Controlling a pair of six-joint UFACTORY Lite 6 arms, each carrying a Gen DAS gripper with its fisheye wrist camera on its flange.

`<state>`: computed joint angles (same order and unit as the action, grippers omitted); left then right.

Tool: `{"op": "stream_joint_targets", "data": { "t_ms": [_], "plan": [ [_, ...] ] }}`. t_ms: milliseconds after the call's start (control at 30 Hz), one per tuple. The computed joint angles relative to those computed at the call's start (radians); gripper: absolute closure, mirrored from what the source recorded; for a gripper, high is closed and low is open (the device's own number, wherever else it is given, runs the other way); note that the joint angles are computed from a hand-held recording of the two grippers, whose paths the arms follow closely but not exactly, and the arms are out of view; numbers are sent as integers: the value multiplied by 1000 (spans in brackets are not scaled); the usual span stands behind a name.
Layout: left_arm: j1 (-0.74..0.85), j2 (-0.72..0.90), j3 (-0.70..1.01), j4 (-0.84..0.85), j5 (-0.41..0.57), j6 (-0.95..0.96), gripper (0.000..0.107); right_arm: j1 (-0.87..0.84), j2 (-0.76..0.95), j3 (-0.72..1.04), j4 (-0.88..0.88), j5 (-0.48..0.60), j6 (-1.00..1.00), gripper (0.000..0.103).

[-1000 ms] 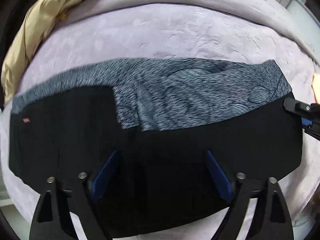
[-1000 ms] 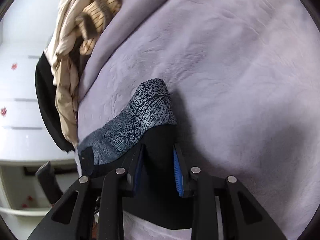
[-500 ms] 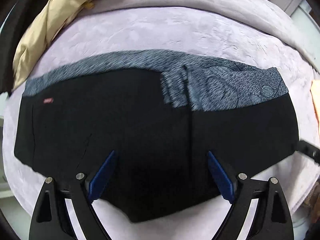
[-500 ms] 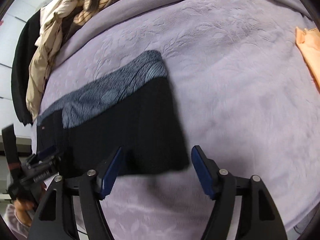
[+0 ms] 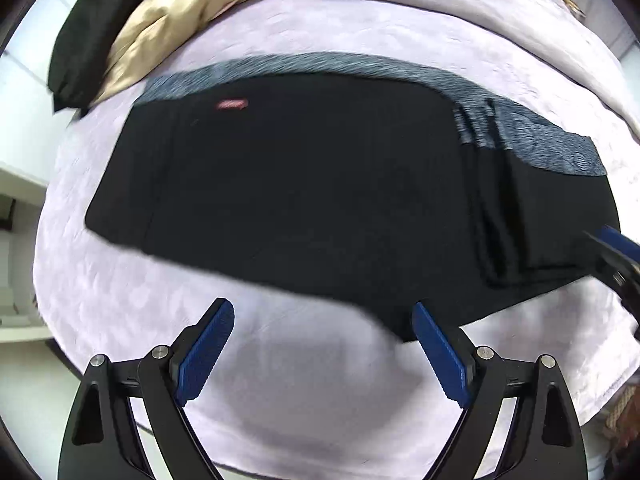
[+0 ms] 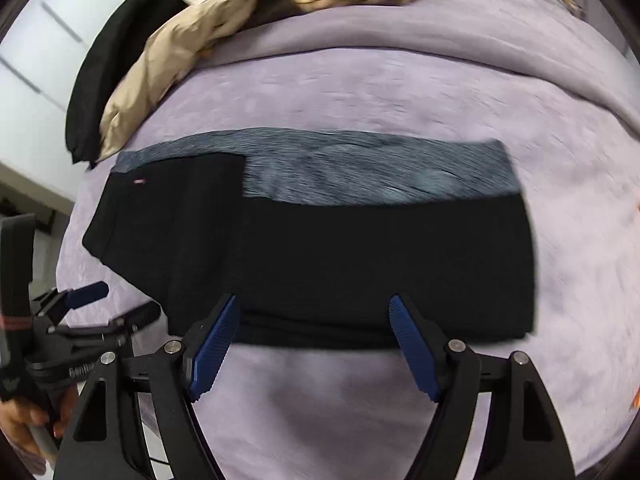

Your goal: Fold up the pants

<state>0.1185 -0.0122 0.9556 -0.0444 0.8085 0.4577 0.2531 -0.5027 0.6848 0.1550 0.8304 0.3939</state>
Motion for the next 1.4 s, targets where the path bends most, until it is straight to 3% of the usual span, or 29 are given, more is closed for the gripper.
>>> {"op": "stream_joint_targets", "data": {
  "t_ms": [67,100,167,333,467,633,667,700,867,1033,1233,1400],
  "plan": [
    [60,-7,1,-16,14,51,15,64,95,26,14,-71,27,49],
    [86,12,-6,-24,-10,76,15,70,146,32,63,-94,1,51],
    [118,17,0,-28,0,96,15,122,284,56,117,-135,16,51],
    [199,21,4,-56,2,191,15,258,334,138,-50,-97,149,51],
    [213,33,15,-66,2,215,15,216,272,175,-141,-68,206,50],
    [178,72,42,-74,-14,190,15,61,472,318,-136,-66,159,50],
    [174,78,47,-76,-12,186,15,52,518,341,-130,-68,146,58],
    [163,54,37,-75,2,173,15,50,573,366,-126,-59,137,81],
    [164,82,62,-87,-2,168,15,106,594,397,-144,-44,166,91],
    [165,103,70,-74,-5,151,15,173,644,430,-219,-36,205,87],
    [164,76,56,-69,3,152,15,216,590,429,-191,-24,194,82],
    [164,67,54,-72,6,154,15,251,415,310,-227,-6,281,65]
  ]
}}
